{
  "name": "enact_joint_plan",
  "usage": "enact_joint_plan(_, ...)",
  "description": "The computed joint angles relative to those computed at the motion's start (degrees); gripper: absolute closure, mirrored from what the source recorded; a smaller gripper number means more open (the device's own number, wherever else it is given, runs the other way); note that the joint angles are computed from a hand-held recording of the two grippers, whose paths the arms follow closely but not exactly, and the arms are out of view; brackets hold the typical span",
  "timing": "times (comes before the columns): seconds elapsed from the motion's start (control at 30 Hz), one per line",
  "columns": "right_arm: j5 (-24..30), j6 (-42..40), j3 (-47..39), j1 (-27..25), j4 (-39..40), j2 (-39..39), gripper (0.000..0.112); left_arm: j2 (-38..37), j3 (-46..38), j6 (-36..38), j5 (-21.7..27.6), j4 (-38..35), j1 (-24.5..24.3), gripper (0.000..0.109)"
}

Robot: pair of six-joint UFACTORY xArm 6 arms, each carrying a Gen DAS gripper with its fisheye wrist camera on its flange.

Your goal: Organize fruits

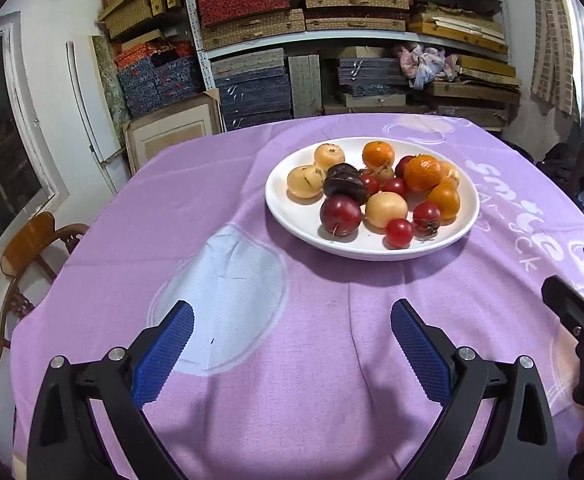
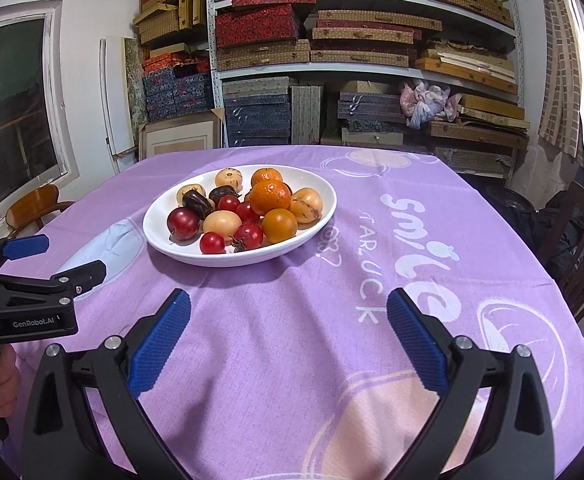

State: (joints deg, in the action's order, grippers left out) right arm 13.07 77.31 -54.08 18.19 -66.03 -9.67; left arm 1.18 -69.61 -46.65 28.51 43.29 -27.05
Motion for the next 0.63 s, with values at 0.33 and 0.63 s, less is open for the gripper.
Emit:
enact_joint_plan(0.33, 0.0, 1.7, 0.3, 0.0, -1.2, -0.1, 0.015, -0.8, 1.7, 5.0, -4.4, -6.7, 0.7, 0.009)
enact_joint_plan(0.63, 0.0, 2.6, 0.4, -0.1, -2.0, -0.2, 0.015, -0.4, 1.6, 7.2, -4.1, -9.8, 0.7, 0.009)
